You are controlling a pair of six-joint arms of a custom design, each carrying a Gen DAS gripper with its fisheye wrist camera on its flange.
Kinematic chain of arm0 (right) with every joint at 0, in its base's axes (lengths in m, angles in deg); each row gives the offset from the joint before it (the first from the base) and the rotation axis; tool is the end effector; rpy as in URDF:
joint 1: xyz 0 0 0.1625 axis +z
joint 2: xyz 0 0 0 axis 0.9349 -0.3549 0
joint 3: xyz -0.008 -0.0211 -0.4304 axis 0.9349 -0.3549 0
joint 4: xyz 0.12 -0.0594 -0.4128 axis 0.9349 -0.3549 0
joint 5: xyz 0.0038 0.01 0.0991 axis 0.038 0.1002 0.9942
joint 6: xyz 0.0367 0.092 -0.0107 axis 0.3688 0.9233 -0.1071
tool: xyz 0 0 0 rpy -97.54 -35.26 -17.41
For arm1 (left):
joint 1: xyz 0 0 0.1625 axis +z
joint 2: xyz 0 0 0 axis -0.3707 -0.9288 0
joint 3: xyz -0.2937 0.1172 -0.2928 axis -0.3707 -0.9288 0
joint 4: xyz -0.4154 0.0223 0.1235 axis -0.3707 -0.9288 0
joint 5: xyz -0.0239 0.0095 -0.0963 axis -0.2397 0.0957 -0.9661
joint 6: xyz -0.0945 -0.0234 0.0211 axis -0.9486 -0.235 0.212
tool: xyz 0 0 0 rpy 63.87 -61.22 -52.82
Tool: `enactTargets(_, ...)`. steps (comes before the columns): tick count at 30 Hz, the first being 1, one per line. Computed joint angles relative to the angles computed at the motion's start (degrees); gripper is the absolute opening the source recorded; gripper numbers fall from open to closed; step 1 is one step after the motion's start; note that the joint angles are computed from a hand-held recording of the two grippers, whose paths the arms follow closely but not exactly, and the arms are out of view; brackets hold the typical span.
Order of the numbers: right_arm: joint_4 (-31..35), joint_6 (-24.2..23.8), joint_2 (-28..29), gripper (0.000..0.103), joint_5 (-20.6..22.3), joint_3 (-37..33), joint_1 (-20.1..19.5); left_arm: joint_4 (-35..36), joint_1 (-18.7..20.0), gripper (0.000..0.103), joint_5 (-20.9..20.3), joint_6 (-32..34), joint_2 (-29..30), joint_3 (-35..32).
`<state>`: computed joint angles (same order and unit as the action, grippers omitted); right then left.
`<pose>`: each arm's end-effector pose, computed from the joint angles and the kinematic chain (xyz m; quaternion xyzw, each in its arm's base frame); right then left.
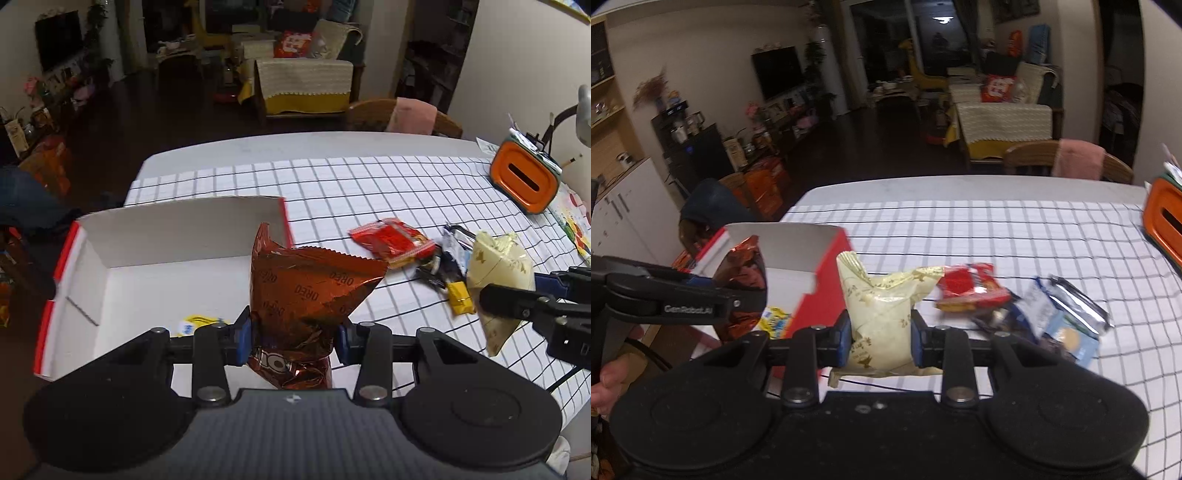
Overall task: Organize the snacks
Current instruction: 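Carry the brown packet and cream bun bag with both grippers over the box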
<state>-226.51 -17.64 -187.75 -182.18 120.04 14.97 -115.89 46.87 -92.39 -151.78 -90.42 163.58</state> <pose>0.0823 -0.4534 0.4059 0.3796 -0.8869 0.2150 0.1519 -0.4303 -0.4366 0.0353 0.0145 0.8689 -0.3305 0.3683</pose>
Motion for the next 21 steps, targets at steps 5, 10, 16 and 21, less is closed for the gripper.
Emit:
enactTargets(5,-2.33,1.1,1.56,0.029,-0.94,2.13,3.53,2.59,-0.02,0.041,0.11,-2.3,-3.68,2.98)
enactTargets(10,-4.98,2.29,4.61,0.029,-3.04,3.62,7.09,5.79,0.61,0.041,0.22,-4.72,-7.33,5.65)
enactTargets(16,-7.97,2.82,9.06,0.029,-5.37,4.56,10.46,10.27,2.24,0.041,-0.27,-7.87,-11.51,8.32)
enactTargets(21,-11.76,2.58,14.17,0.029,-7.38,4.61,12.49,13.61,4.15,0.041,-0.18,-9.4,-13.83,9.48)
